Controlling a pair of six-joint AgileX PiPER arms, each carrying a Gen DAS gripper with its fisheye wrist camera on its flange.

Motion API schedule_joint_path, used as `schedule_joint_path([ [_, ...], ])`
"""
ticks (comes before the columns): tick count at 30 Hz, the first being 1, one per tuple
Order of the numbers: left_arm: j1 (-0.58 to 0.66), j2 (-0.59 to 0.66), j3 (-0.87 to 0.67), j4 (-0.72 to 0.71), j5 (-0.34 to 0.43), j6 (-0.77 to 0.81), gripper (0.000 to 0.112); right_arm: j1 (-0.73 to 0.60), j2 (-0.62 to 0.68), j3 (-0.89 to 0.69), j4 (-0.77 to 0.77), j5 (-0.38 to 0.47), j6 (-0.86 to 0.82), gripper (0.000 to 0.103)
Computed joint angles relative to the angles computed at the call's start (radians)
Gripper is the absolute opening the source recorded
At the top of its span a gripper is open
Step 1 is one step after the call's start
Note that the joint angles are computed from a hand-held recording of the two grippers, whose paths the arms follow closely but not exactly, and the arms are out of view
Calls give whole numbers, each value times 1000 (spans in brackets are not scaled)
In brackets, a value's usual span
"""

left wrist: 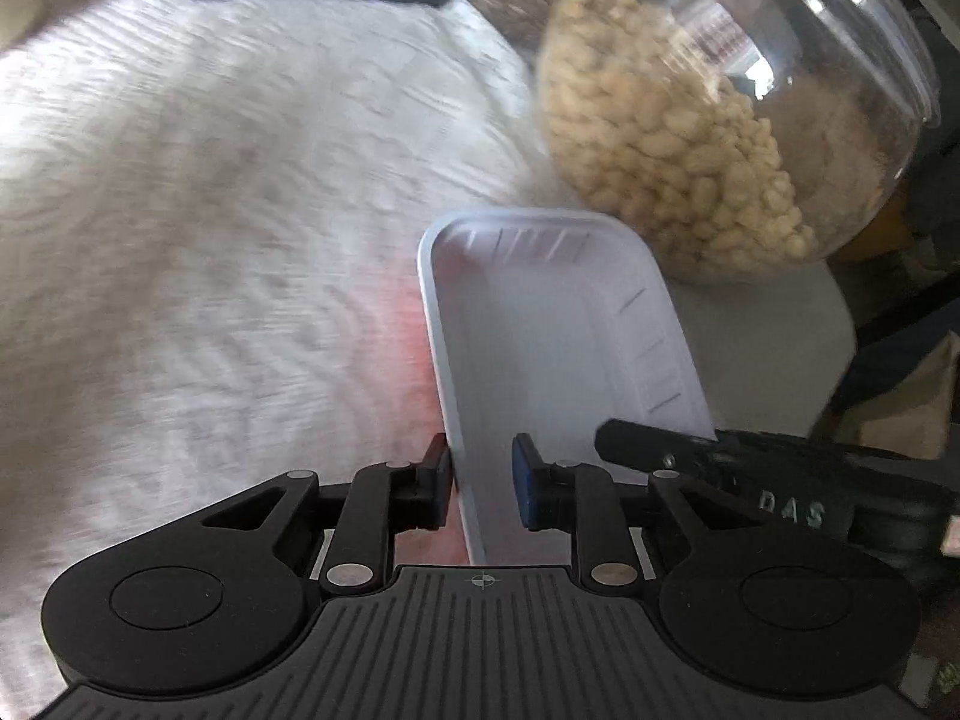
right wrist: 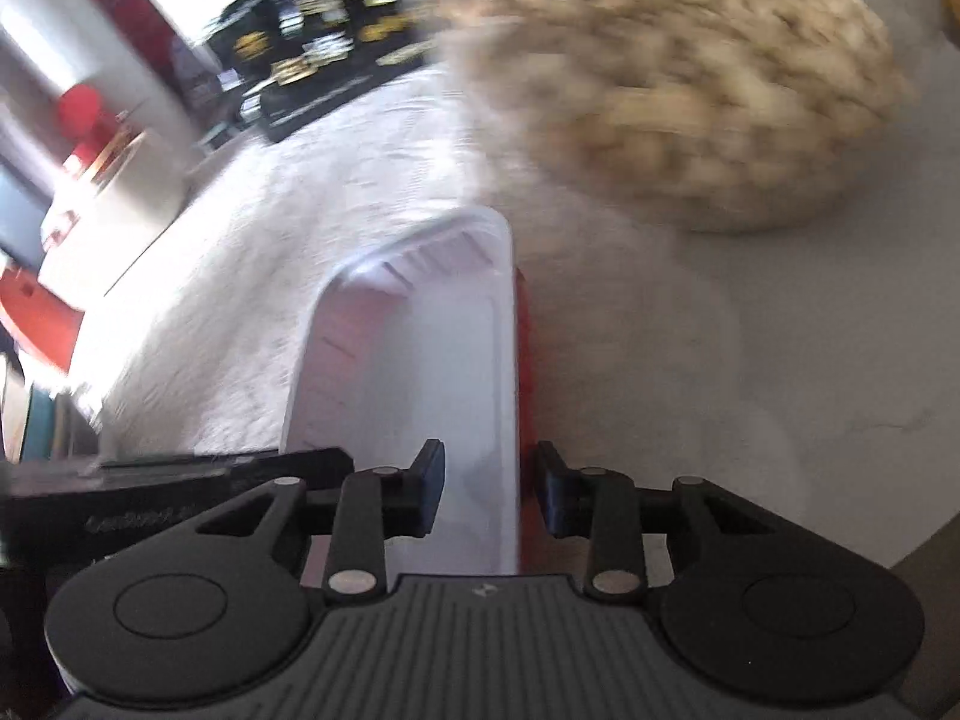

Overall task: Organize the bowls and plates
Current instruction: 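Grasp the red-rimmed white foil tray with both grippers and lift it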

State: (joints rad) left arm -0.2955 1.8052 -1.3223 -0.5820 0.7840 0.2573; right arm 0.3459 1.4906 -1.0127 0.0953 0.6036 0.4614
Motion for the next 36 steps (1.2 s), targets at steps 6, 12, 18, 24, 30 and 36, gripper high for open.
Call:
schedule_joint_path([
  [6, 152, -247, 237, 0, -43, 98, 23, 221, 32, -44, -79, -51, 158, 33],
  [12, 290, -415, 392, 24, -70, 160, 23, 391, 93, -112, -211, -75, 320, 35],
  [18, 374, -447, 495, -19, -97, 295, 23, 462, 153, -122, -188, -93, 353, 37],
  [24, 492, -382, 494, -154, 8, 399, 23, 476, 152, -81, -289, -152, 499, 37],
  [30, 461, -388, 507, -140, -27, 370, 23, 496, 155, -74, -407, -153, 606, 37],
  [36, 460, -392, 508, -127, -28, 346, 23, 522, 162, -79, -502, -137, 704, 38],
])
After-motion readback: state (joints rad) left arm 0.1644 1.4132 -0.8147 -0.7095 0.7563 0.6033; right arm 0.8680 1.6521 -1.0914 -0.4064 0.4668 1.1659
